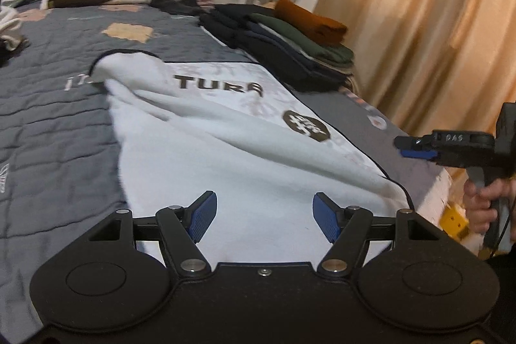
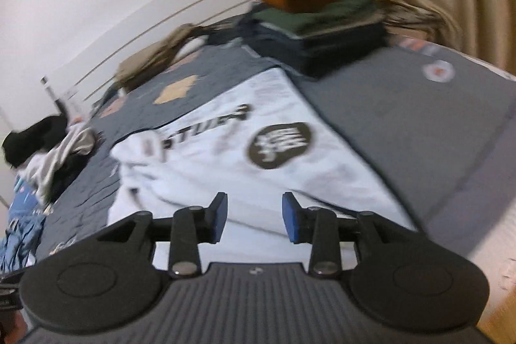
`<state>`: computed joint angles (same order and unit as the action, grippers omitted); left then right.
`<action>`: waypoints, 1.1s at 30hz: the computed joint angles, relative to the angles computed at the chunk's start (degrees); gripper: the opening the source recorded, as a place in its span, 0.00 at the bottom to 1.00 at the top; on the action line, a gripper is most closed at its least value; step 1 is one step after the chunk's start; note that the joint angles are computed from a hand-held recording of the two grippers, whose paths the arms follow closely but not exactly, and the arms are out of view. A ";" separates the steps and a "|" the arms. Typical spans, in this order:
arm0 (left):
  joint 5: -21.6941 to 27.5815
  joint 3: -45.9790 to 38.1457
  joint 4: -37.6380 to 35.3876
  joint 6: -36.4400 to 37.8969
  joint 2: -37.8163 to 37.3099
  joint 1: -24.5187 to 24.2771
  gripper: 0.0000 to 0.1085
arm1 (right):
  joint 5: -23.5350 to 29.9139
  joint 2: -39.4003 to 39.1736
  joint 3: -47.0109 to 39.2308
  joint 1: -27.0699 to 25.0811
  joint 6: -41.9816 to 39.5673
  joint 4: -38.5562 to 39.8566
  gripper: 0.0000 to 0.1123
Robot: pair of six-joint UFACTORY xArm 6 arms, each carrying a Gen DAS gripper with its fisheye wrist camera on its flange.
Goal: Fold towel
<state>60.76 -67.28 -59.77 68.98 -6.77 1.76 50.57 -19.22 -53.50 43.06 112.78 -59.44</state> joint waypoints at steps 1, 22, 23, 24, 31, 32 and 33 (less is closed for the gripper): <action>0.03 -0.38 -0.32 -0.11 0.24 0.32 0.60 | -1.76 2.08 -1.70 -0.87 -1.64 0.36 0.32; -5.82 -8.53 0.02 -5.30 8.61 4.18 0.60 | -15.84 37.39 -37.41 -11.28 -30.36 11.45 0.38; -5.70 -8.83 0.05 -5.50 8.87 4.34 0.60 | -15.74 38.88 -39.15 -11.59 -31.87 11.67 0.39; -5.55 -9.11 0.08 -5.71 9.12 4.51 0.60 | -15.60 40.41 -40.96 -11.88 -33.42 11.92 0.39; -4.15 -10.65 0.26 -6.57 10.51 5.44 0.60 | -14.98 51.08 -55.68 -15.51 -46.91 19.37 0.39; -4.40 -10.96 0.57 -7.07 10.88 5.46 0.60 | -15.00 52.84 -58.26 -16.19 -49.37 20.75 0.40; -4.63 -11.30 0.83 -7.55 11.29 5.52 0.60 | -14.81 54.85 -61.20 -16.94 -52.45 22.88 0.42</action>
<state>56.13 -78.58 -58.94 61.43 4.51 7.29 35.77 35.63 -114.71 26.12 60.33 -36.56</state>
